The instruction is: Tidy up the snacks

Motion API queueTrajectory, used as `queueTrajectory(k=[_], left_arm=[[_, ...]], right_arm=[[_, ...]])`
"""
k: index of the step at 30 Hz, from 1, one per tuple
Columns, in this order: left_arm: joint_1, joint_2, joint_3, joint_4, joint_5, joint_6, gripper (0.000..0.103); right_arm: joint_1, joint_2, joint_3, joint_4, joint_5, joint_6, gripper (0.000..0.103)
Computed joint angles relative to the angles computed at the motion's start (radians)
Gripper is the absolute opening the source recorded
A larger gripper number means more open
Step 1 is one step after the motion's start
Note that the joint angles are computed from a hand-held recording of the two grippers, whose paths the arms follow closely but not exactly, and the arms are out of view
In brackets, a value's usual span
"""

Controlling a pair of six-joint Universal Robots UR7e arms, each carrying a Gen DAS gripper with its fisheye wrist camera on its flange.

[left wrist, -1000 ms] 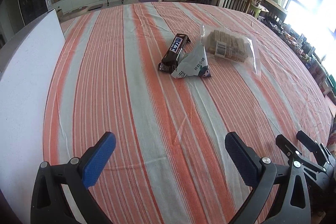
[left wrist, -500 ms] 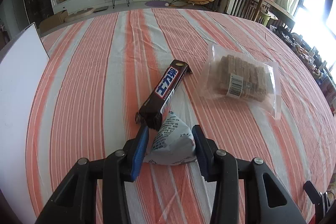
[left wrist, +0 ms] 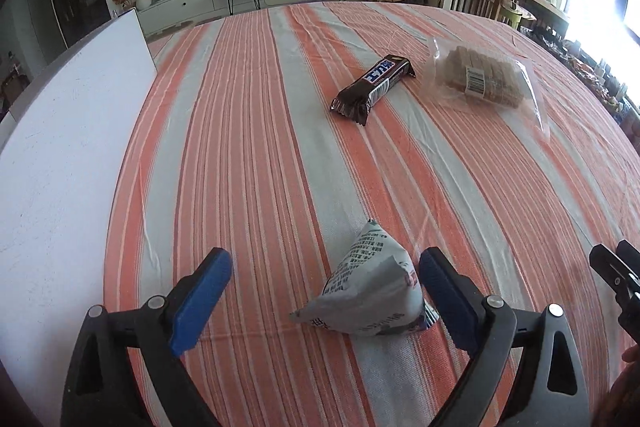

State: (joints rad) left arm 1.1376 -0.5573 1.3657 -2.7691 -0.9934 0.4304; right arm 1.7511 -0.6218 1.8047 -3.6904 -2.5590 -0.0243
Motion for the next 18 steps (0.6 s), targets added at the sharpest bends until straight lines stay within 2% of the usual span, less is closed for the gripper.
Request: queueTrajectory(k=[4,5,7,8,11,14,16,17,18], left_arm=[[0.006,0.004,-0.020,0.025,-0.013,-0.014,0.099],[0.005,0.006,-0.022,0.027,-0.008,-0.013,0.101],[0.004,0.009,-0.024,0.030,-0.006,-0.009,0.103],[0.005,0.009,-0.026,0.034,-0.009,-0.012,0.103],[0.005,0.008,-0.023,0.032,-0.010,-0.011,0.103],[0.006,0.008,-0.025,0.033,-0.010,-0.011,0.103],[0.006,0.006,-0.021,0.030,-0.011,-0.011,0.103],[0.006,0.006,-0.021,0.030,-0.011,-0.011,0.103],[0.006,0.007,-0.022,0.031,-0.011,-0.011,0.103]], right_arm=[[-0.012,-0.022,0.035,-0.036,0.059,0.016,0.083],[-0.022,-0.039,0.058,-0.053,0.105,0.032,0.083],[-0.065,-0.097,0.113,-0.070,0.276,0.080,0.083],[-0.089,-0.126,0.118,-0.038,0.345,0.104,0.083],[-0.148,-0.186,0.047,0.115,0.478,0.139,0.083],[-0.180,-0.175,-0.082,0.198,0.540,0.072,0.081],[-0.203,-0.161,-0.169,0.316,0.582,0.080,0.080],[-0.217,-0.154,-0.205,0.375,0.608,0.110,0.076],[-0.229,-0.146,-0.226,0.407,0.643,0.136,0.049]])
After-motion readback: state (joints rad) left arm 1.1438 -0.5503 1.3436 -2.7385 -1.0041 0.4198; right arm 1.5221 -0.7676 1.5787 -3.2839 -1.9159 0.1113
